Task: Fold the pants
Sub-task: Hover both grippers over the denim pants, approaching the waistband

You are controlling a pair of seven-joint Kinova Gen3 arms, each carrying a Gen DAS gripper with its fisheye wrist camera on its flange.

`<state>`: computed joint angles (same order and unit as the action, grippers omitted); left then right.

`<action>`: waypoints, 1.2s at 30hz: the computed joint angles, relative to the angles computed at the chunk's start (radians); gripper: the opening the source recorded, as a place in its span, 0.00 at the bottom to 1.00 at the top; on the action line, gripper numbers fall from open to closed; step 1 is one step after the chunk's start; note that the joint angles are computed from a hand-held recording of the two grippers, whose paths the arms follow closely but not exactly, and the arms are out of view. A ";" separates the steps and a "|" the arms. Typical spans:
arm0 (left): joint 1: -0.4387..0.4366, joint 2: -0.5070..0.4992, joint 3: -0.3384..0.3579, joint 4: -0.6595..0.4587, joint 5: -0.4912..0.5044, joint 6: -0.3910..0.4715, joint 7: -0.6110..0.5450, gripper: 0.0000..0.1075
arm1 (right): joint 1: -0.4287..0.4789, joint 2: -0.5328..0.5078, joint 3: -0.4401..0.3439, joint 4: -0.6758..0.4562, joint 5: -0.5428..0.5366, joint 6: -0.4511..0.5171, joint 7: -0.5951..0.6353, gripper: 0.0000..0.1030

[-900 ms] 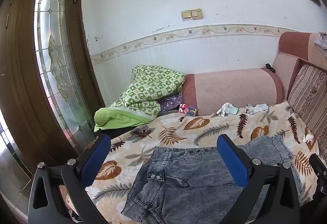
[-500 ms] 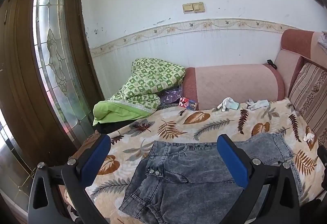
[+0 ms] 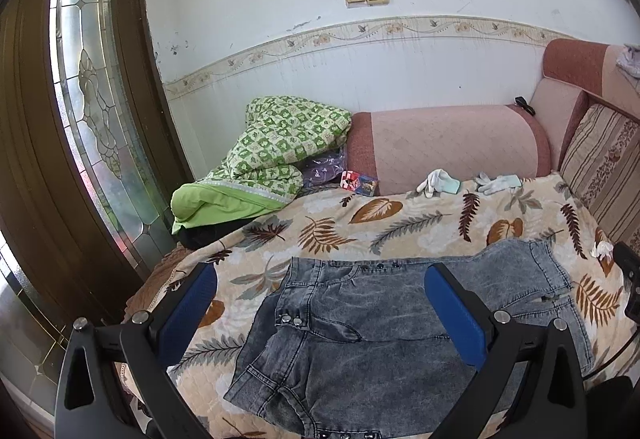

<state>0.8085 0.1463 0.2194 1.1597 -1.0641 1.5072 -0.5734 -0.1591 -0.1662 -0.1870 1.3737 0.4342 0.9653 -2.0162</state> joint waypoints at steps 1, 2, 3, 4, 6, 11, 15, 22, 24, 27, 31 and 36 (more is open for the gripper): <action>0.001 0.003 0.001 0.000 0.001 0.001 -0.001 0.96 | 0.001 0.004 -0.013 -0.007 0.020 0.012 -0.008 0.99; 0.002 0.007 0.001 -0.003 0.003 0.003 -0.003 0.96 | 0.000 0.006 -0.022 -0.010 0.039 0.019 -0.016 0.99; 0.002 0.010 0.000 -0.005 0.007 0.003 -0.007 0.96 | -0.002 0.006 -0.025 -0.012 0.051 0.024 -0.015 0.99; 0.003 0.011 -0.002 -0.005 0.011 0.003 -0.010 0.96 | -0.005 0.008 -0.027 -0.015 0.057 0.028 -0.014 0.99; 0.005 0.013 -0.004 -0.003 0.015 0.003 -0.010 0.96 | -0.013 0.010 -0.023 -0.022 0.055 0.030 -0.004 0.99; 0.005 0.016 -0.009 -0.001 0.026 -0.001 -0.016 0.96 | -0.023 0.015 -0.017 -0.024 0.053 0.030 0.002 0.99; -0.002 0.014 -0.015 0.005 0.043 -0.003 -0.019 0.96 | -0.028 0.021 -0.011 -0.026 0.050 0.034 0.011 0.99; -0.012 0.016 -0.017 0.011 0.056 -0.011 -0.020 0.96 | -0.043 0.034 -0.022 -0.033 0.088 0.049 0.001 0.99; -0.013 0.018 -0.017 0.011 0.055 -0.012 -0.022 0.96 | -0.048 0.036 -0.019 -0.035 0.089 0.051 0.004 0.99; -0.014 0.018 -0.018 0.015 0.055 -0.015 -0.025 0.96 | -0.053 0.040 -0.018 -0.036 0.094 0.053 0.002 0.99; -0.013 0.020 -0.019 0.016 0.055 -0.015 -0.023 0.96 | -0.057 0.040 -0.010 -0.037 0.087 0.053 0.006 0.99; -0.012 0.022 -0.019 0.014 0.052 -0.015 -0.024 0.96 | -0.058 0.040 -0.009 -0.037 0.087 0.053 0.007 0.99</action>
